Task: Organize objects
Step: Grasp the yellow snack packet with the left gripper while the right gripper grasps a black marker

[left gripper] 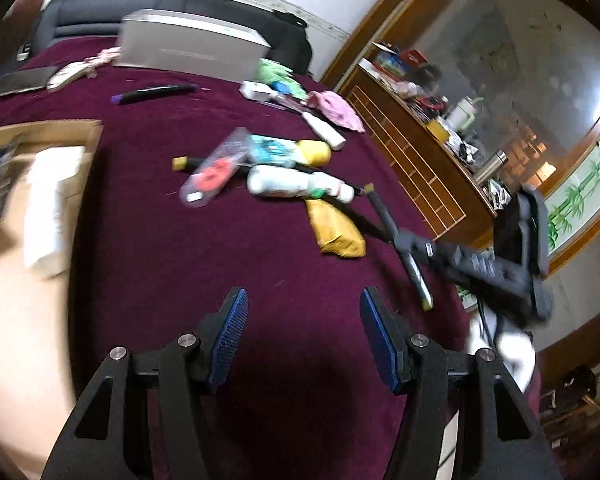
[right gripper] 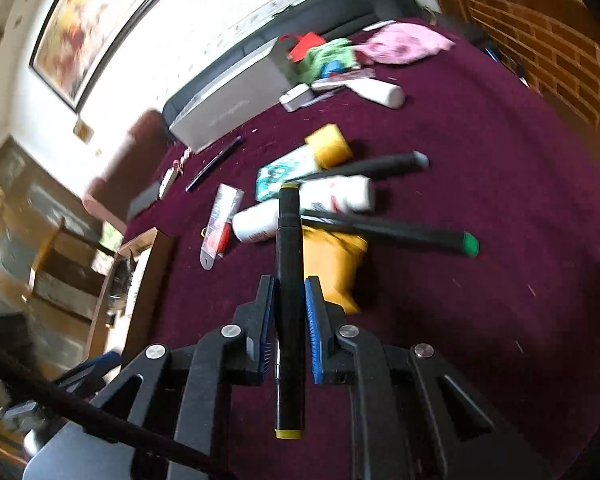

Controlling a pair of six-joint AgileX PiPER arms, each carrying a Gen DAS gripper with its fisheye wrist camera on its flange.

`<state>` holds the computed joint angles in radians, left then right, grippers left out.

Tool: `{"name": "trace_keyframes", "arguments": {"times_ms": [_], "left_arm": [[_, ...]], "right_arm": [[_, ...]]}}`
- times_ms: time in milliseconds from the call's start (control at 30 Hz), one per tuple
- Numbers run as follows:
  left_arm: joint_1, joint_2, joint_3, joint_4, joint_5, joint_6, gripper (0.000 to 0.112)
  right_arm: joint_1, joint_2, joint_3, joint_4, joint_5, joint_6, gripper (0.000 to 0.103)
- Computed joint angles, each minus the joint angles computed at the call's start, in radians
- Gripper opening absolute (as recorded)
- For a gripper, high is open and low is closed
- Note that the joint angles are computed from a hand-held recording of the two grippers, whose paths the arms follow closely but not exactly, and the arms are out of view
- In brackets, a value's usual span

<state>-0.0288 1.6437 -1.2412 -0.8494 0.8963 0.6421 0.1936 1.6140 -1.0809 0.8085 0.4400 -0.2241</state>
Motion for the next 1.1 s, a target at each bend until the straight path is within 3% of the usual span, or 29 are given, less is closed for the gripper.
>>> {"name": "trace_keyframes", "arguments": {"times_ms": [167,400,567,767,800,967,1100], "left_arm": [[-0.159,0.174,-0.196,0.093,-0.056,-0.164,0.052],[-0.311,0.391,-0.458,0.356,-0.092,-0.422,0.052],[-0.383,0.483,-0.57,0.488,-0.088,-0.536,0.052],[-0.486,0.516,-0.598,0.779,-0.152,-0.67,0.05],[-0.492,0.503,-0.573,0.798,-0.17,-0.661,0.043],[-0.426,0.419,-0.452,0.613,-0.193,-0.503,0.038],[-0.348,0.281,-0.272,0.451,-0.244,-0.348,0.038]], "right_arm": [[-0.104,-0.075,0.18,0.268,-0.008,-0.244,0.013],[-0.241,-0.029,0.272,0.649,0.093,-0.616,0.013],[-0.28,0.0,0.291,0.749,0.164,-0.723,0.013],[-0.246,0.005,0.275,0.696,0.134,-0.691,0.013],[-0.242,0.006,0.271,0.684,0.13,-0.681,0.013],[-0.233,0.007,0.271,0.652,0.107,-0.646,0.013],[-0.203,0.003,0.256,0.567,0.057,-0.554,0.013]]}}
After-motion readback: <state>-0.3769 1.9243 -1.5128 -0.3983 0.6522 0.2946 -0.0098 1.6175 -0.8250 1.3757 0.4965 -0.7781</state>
